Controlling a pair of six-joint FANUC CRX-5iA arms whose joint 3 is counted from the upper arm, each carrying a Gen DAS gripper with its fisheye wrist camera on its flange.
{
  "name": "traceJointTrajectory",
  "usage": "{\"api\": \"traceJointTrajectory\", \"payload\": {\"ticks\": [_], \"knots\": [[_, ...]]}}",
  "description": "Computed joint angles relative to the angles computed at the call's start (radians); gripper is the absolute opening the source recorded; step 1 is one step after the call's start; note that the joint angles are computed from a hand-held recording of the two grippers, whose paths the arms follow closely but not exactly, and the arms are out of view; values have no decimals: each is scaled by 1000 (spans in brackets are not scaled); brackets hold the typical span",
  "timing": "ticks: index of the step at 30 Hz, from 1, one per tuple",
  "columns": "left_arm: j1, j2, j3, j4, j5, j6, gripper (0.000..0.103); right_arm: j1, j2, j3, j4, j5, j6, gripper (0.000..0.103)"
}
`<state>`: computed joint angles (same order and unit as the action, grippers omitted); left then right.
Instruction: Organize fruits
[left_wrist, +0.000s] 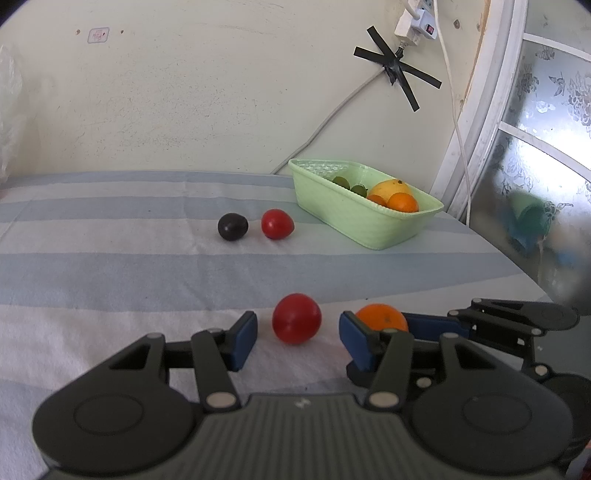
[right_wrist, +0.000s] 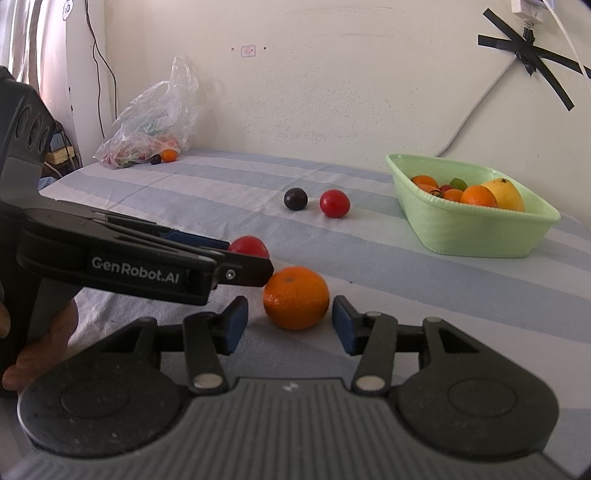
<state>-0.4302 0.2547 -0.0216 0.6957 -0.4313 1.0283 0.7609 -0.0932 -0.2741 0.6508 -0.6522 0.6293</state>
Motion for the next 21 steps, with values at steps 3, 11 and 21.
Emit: {"api": "traceJointTrajectory", "payload": {"ticks": [3,11,21], "knots": [[0,-1,-3,7,2,-4,45,1,-1,-4,6,3,-6,52],[0,-1,1,-4,-3,3,31,-4,-9,-31,71,15,-68,40],[-7,74,124,169,-39,-109,30,-99,-32,-79,255,101,-202,39]]}}
